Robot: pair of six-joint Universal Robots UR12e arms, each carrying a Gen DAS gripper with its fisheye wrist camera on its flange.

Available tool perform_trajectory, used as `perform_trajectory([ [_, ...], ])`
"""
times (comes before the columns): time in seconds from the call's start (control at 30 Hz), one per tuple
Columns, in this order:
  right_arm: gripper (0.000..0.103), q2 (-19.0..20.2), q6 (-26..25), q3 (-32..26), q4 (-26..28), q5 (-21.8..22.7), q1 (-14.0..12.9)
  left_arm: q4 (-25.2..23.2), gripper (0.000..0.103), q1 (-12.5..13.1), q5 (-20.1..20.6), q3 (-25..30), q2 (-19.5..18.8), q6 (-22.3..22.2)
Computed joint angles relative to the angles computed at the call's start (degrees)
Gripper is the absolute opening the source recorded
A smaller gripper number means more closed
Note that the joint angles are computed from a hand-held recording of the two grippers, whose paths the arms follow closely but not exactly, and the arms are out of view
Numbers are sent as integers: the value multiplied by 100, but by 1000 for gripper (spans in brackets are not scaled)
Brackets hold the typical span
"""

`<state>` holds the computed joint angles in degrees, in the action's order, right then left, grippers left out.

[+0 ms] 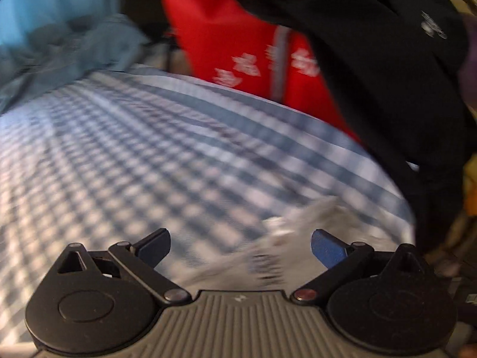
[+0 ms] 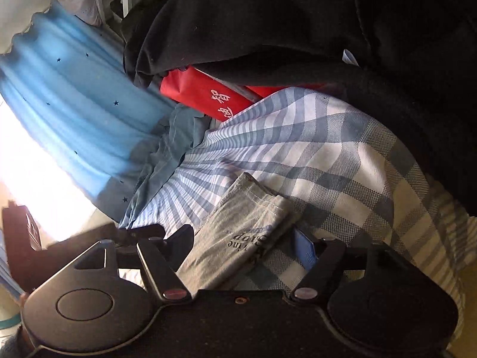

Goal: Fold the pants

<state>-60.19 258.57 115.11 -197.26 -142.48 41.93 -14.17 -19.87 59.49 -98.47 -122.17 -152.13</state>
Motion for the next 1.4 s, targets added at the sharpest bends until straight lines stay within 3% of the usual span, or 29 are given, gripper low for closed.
perform_trajectory([
  [0.07,61,-15,132,-11,183,-52,-27,-97,102,-136,266,100,-60,175],
  [0.13,41,-25,309,-1,342,-105,-40,-201,102,-315,794,252,-171,106],
  [0.23,20,3,701,56,363,-205,-28,-493,103,-460,1196,545,-375,-63],
  [0.37,18,81,1033,69,158,-302,-10,-299,103,-557,1395,630,-493,-287],
  [0.47,21,97,1287,1,362,-440,17,-516,103,-625,1610,758,-500,-574],
  [0.57,16,54,1356,-36,647,-488,10,-596,100,-586,1554,749,-416,-729],
  [0.67,6,48,553,-193,1033,-641,57,-1039,100,-433,1036,798,-268,-943],
  [0.83,6,220,-1596,-843,2323,-1396,309,-3326,100,-63,-444,1336,-170,-1149],
  [0.93,6,373,-2719,-1221,2881,-1601,418,-4783,100,57,-1093,1687,-235,-797],
  [1.0,6,474,-3225,-1396,2948,-1657,456,-5189,100,63,-1146,1734,-227,-481],
  [1.17,6,571,-3615,-1622,3288,-1638,482,-4689,98,10,-698,1381,-85,-594],
  [1.27,6,570,-3678,-1643,3326,-1592,481,-4463,90,29,-656,1273,-94,-852],
  [1.37,6,589,-3762,-1664,3336,-1576,474,-4250,75,95,-773,1156,-110,-1175],
  [1.4,6,584,-3750,-1675,3378,-1579,489,-4026,63,119,-794,1081,-107,-1359],
])
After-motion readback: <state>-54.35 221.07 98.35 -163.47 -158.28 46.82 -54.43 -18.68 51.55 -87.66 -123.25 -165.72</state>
